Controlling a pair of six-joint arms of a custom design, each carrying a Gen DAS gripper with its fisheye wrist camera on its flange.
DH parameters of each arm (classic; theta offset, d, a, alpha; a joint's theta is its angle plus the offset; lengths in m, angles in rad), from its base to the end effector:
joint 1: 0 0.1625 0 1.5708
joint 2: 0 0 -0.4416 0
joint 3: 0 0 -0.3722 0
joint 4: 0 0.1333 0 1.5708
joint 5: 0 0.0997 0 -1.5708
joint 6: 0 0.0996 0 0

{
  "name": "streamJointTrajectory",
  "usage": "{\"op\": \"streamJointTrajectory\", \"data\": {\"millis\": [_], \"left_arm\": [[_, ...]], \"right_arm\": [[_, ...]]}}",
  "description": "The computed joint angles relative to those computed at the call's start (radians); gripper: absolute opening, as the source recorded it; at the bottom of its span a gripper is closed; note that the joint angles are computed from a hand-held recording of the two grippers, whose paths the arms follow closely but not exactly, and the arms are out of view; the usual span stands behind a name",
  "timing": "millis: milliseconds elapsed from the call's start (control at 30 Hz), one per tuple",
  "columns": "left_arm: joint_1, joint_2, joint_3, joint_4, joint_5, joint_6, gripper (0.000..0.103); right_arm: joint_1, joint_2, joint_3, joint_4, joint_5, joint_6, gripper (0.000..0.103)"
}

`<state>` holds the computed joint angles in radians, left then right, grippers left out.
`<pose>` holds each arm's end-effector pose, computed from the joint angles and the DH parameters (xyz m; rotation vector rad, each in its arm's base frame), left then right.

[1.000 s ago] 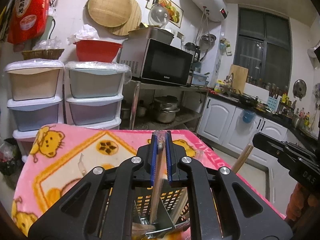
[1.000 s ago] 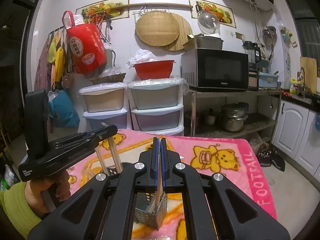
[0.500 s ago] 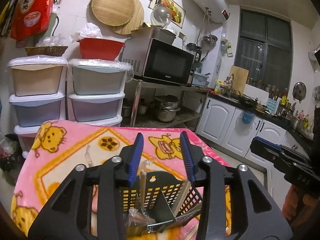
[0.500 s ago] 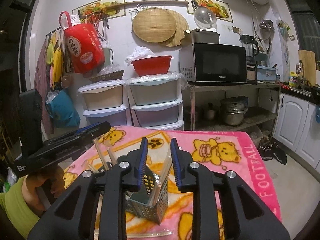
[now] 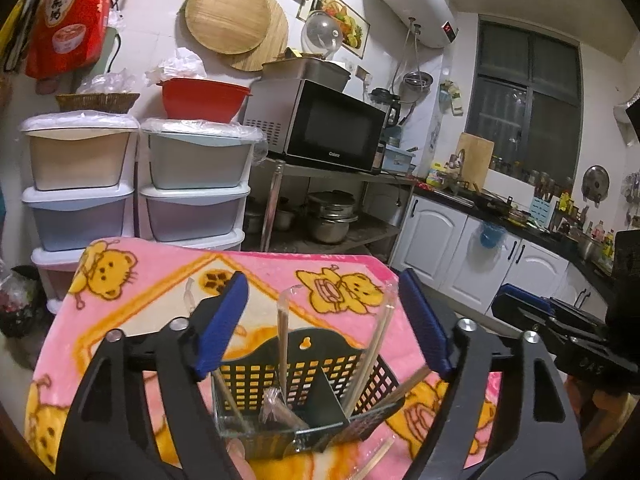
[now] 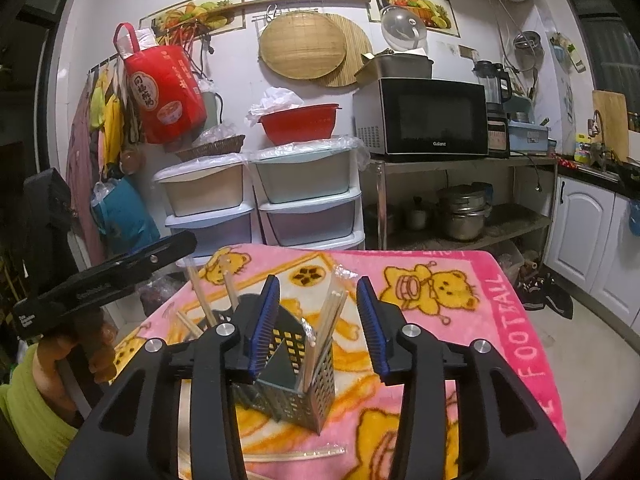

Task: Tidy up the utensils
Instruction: 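Raise the open left gripper away from the caddy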

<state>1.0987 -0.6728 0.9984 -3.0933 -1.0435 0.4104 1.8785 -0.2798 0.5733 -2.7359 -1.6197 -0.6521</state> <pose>-0.2071 -0.8089 0.3800 0.5817 2.1933 -1.5395 0.4013 -0.8389 0.1891 1.2139 -2.3986 1.2220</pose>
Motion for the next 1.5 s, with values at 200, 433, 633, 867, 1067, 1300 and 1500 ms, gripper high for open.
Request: {"op": "streamJointTrajectory", "data": {"millis": [200,433,633,867,1067,1300,1500], "left_arm": [[-0.012,-0.035,0.067,-0.021,0.004,-0.004,0.090],[-0.018,-0.083,0.150,-0.033,-0.001,-0.032,0.092],[-0.025,-0.116,0.226,-0.074,0.010,-0.042,0.092],[-0.025,-0.145,0.288,-0.100,0.031,-0.067,0.092],[-0.022,-0.173,0.345,-0.118,0.050,-0.089,0.092],[-0.014,-0.204,0.405,-0.127,0.075,-0.123,0.092],[-0.011,-0.226,0.448,-0.131,0.091,-0.146,0.092]], "right_arm": [[-0.002,-0.035,0.078,-0.039,-0.005,-0.010,0.048],[-0.005,-0.070,0.160,-0.084,-0.012,-0.009,0.053],[-0.007,-0.088,0.200,-0.102,-0.012,-0.008,0.054],[-0.011,-0.122,0.276,-0.141,-0.008,-0.010,0.055],[-0.015,-0.161,0.362,-0.178,-0.013,-0.014,0.055],[-0.019,-0.188,0.420,-0.193,-0.021,-0.011,0.055],[-0.021,-0.204,0.459,-0.200,-0.028,-0.013,0.055]]}}
